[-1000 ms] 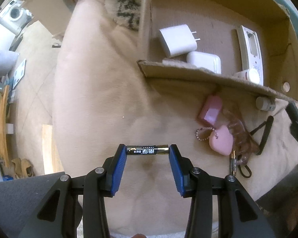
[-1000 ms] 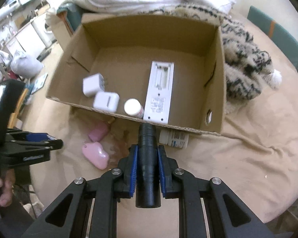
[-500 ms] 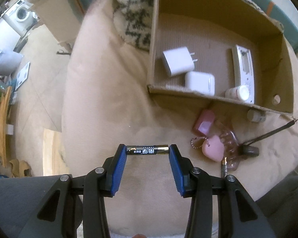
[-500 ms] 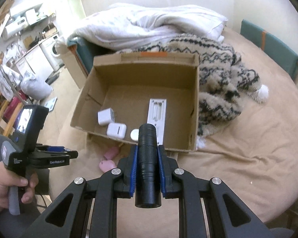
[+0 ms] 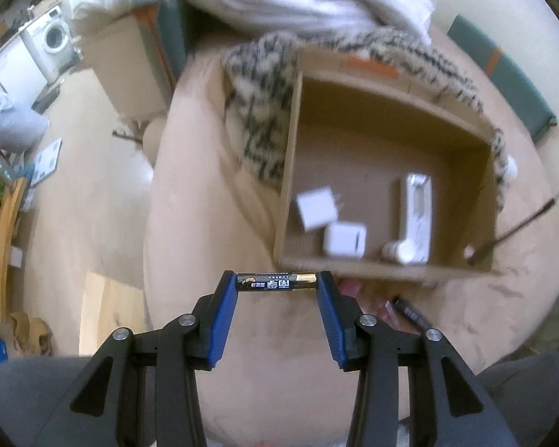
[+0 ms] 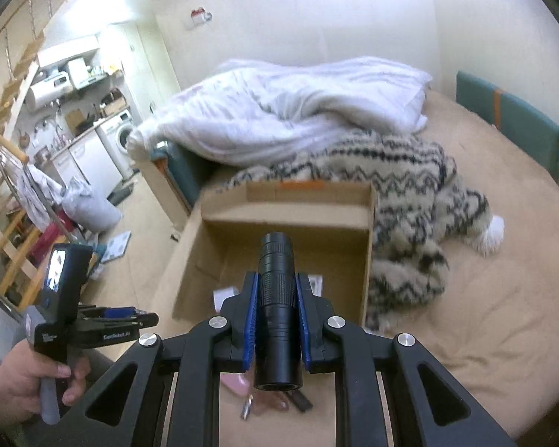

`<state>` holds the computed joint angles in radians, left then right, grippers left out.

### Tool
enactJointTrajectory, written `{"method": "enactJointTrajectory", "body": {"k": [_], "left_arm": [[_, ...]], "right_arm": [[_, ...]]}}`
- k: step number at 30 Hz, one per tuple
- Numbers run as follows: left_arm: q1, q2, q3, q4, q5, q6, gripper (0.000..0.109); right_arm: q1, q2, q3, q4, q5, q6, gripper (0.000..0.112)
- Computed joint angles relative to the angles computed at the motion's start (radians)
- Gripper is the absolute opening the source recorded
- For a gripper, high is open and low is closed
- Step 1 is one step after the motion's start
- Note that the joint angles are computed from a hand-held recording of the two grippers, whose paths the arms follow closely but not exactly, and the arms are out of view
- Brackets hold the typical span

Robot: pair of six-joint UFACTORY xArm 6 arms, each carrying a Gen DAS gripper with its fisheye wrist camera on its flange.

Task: Organize rigid objects
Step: 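Carry the battery and flashlight over the box and lower both into it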

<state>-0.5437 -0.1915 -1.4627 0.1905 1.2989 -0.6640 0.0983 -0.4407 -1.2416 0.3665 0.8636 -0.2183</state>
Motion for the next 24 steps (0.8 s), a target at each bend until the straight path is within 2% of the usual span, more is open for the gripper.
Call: {"method": "enactJointTrajectory", "body": {"k": [4,9,21,24], "left_arm": [[-0.004,0.050,-0.105,0.055,-0.003,0.006,0.040],[-0.005,0.137,-0.228,0.068,0.001,0.044,0.040],[-0.025,0.344,-0.341,0.060,0.011,0.137,0.040],[-0.022,0.377,-0.336,0.073,-0.016,0.150,0.040]], "right_arm": [[-0.001,0.079,-0.096,0.021,-0.010,-0.003,0.020],[0.014,0.152,-0.145,0.017,-0.039,-0.005,0.020],[0.012,0.273,-0.030,0.013,-0.074,0.028,0.020],[0.017,0.294,-0.018,-0.033,-0.060,0.054,0.020]]}}
